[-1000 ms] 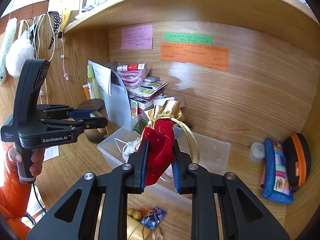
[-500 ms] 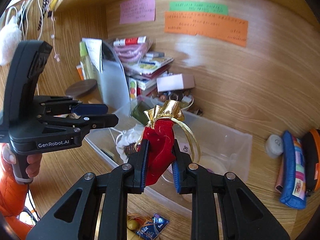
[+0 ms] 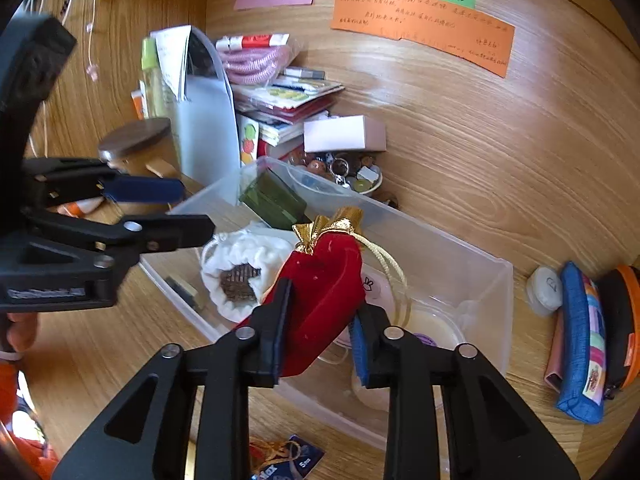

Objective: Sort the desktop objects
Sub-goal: 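Open the right tool to drop the bag while the left releases the soap box, then move both tools down toward the sunscreen bottle and shell on the desk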

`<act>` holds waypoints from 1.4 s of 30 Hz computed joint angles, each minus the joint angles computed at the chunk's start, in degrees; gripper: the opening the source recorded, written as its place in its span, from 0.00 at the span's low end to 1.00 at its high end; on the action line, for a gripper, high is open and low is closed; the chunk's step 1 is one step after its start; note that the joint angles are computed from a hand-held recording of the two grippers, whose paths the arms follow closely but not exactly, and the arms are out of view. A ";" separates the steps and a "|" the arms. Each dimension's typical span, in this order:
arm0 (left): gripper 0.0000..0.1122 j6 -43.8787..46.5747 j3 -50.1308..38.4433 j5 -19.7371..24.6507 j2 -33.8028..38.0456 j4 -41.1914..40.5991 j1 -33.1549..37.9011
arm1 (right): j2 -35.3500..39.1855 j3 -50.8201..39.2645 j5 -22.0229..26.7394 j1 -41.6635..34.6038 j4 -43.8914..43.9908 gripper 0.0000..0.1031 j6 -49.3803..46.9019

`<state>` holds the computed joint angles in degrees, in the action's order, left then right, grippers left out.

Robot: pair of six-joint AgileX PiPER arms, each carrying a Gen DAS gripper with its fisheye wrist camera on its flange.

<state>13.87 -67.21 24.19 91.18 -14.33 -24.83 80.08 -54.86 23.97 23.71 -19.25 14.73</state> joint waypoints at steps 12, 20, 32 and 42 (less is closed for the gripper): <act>0.62 -2.92 3.86 -1.87 -3.83 3.30 -0.14 | -0.55 1.47 6.93 7.72 -24.54 0.49 21.37; 0.65 -4.82 6.74 -2.51 -7.19 4.91 -0.80 | -5.50 4.23 12.31 12.20 -30.26 0.60 26.59; 0.69 -12.20 11.80 -3.20 -12.42 11.59 -4.26 | -17.75 11.04 18.09 19.14 -32.58 0.62 32.70; 0.79 -27.49 18.26 -3.74 -16.05 24.61 -11.67 | -30.16 18.21 27.39 28.42 -35.64 0.73 41.93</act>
